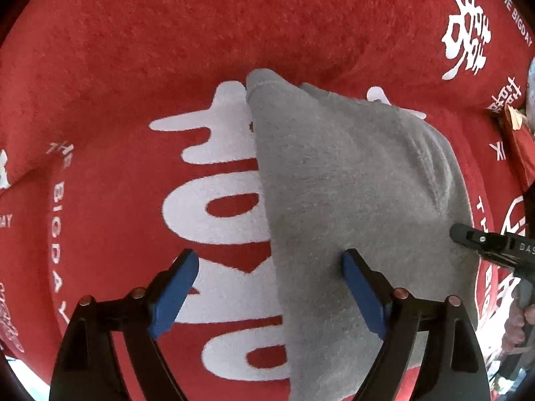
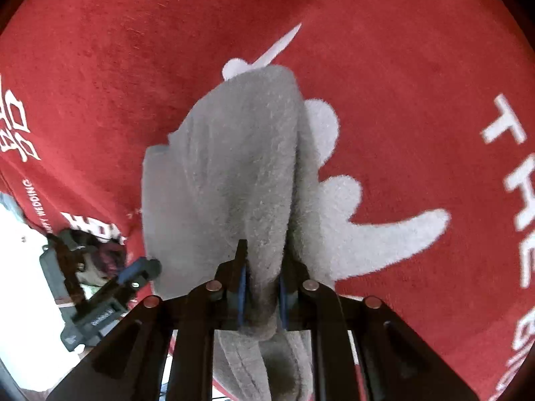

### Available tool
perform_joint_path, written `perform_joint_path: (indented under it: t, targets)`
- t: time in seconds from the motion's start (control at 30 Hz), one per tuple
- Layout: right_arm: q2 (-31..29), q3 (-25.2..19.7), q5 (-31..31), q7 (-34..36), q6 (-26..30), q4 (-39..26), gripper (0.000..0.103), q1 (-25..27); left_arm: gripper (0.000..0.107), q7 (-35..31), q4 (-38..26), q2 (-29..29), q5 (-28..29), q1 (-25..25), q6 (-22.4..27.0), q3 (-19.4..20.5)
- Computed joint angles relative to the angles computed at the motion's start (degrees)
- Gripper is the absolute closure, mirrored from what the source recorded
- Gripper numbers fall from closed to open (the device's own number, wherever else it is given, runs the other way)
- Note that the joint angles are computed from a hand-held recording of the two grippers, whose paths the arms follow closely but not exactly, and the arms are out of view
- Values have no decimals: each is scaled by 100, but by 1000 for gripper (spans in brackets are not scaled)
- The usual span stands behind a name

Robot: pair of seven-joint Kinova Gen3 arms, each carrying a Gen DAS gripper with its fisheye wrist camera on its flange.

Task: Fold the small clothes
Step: 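Open both tools and release the folded sweatshirt bundle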

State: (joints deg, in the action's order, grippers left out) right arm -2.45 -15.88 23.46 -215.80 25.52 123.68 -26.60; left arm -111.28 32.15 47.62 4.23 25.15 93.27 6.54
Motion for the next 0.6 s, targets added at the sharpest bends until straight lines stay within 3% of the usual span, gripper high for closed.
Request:
perform_joint_path:
  t: [0.13, 0.2, 0.33, 0.43, 0.6]
  targets:
    - [0, 49, -593, 819, 932, -532, 83, -105, 19, -229, -134, -85, -152, 21, 37, -51]
    - [-164, -44, -499, 798, 1371, -695, 83, -205, 19, -411, -92, -182, -107, -68, 52, -2]
    - [-414, -512, -174, 295, 1603, -777, 83, -180, 19, -714, 317, -418, -31, -165, 148, 53]
    - [-233, -1076, -143, 505, 1642, -1123, 83, 168, 19, -787, 932, -636, -89, -151, 16, 25]
    - [397, -552, -856, 1670, 1981, -1612, 83, -417, 19, -780, 1963, -950, -299, -134, -457, -15]
